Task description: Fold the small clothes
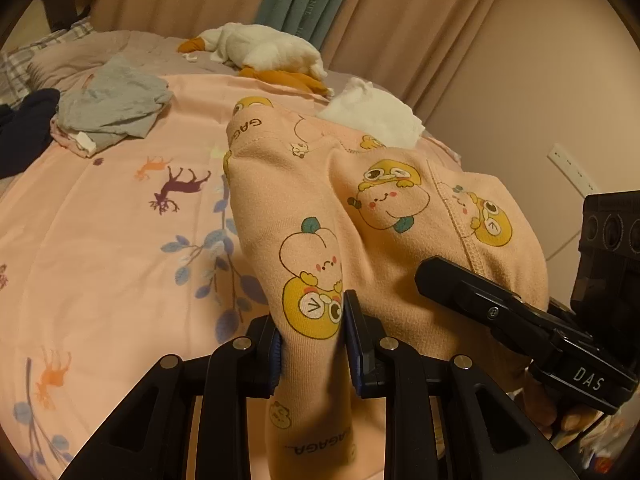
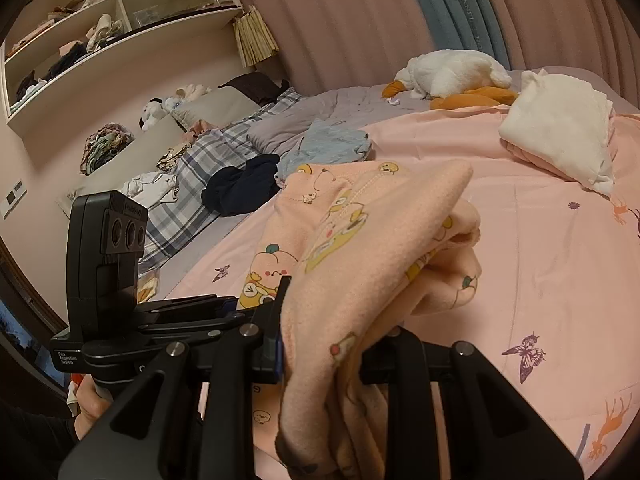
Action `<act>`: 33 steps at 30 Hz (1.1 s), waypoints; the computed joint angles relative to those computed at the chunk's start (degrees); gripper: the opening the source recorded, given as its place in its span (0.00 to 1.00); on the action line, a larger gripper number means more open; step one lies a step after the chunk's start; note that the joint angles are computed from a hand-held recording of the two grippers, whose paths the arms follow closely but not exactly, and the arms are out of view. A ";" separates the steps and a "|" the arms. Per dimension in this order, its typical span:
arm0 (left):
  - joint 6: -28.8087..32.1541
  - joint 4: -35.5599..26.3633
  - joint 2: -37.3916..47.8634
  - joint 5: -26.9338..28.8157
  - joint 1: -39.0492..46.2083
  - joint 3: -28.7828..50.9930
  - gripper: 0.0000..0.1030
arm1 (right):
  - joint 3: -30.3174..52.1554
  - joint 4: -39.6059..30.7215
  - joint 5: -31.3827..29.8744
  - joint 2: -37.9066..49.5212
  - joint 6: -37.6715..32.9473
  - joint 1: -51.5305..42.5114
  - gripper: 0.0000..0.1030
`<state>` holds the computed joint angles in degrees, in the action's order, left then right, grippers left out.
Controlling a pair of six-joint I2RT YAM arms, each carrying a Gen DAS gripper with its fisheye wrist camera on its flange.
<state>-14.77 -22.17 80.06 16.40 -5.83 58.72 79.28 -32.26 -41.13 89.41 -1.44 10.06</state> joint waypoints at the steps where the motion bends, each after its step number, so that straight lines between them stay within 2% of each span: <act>1: 0.07 -0.07 0.07 0.04 0.13 0.13 0.24 | 0.29 -0.12 0.03 0.19 -0.02 0.18 0.25; 33: -0.55 -0.84 -1.29 -0.18 1.31 -0.55 0.24 | 3.85 -0.64 1.71 3.19 -0.09 3.74 0.25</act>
<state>-15.33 -23.01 78.76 16.21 -4.51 58.17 83.12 -32.90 -39.42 92.60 -1.54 13.80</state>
